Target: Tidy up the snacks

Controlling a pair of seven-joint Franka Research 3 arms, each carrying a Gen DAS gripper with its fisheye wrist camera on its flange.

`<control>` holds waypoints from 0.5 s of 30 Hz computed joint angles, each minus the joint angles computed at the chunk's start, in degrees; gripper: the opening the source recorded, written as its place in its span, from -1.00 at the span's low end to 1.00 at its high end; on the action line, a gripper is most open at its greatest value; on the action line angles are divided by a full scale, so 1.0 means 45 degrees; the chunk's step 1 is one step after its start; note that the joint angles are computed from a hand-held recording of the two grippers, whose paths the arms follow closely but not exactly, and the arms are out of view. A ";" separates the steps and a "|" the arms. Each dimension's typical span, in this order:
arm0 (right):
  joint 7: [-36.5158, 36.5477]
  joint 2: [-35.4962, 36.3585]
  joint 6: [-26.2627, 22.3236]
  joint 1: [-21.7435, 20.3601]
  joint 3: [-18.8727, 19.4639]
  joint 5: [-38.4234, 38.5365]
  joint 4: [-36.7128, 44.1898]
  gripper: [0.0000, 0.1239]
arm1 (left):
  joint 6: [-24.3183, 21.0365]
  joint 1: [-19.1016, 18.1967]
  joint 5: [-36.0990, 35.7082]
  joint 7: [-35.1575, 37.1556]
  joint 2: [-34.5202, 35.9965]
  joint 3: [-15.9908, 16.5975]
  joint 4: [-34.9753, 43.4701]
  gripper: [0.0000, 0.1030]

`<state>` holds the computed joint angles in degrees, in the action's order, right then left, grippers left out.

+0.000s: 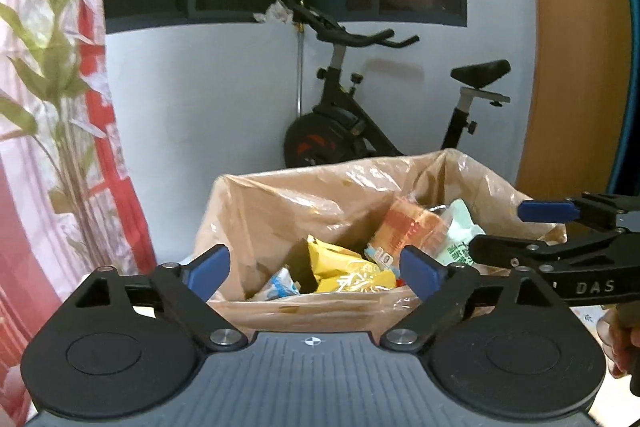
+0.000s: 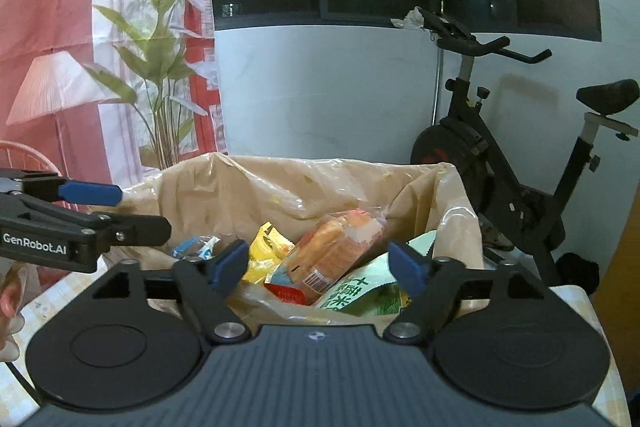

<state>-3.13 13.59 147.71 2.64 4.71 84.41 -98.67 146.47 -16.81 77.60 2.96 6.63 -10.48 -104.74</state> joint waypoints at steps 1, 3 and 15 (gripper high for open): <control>0.0086 -0.0145 -0.0051 -0.0027 -0.0011 0.0007 -0.0128 0.40 | -0.0081 -0.0025 -0.0010 -0.0042 -0.0099 -0.0017 -0.0045 0.83; 0.0208 -0.0438 -0.0139 -0.0048 -0.0066 0.0081 -0.0388 0.45 | -0.0350 -0.0080 -0.0136 -0.0166 -0.0302 -0.0103 -0.0150 0.83; 0.0065 -0.3020 0.0321 0.0577 -0.0798 0.1260 -0.2634 0.57 | -0.3530 -0.0423 -0.0130 -0.2071 -0.2267 -0.1325 -0.1591 0.84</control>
<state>-2.83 0.00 149.15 5.24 1.12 90.09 -110.53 130.58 -18.71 77.02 -6.36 -3.57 -16.44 -111.90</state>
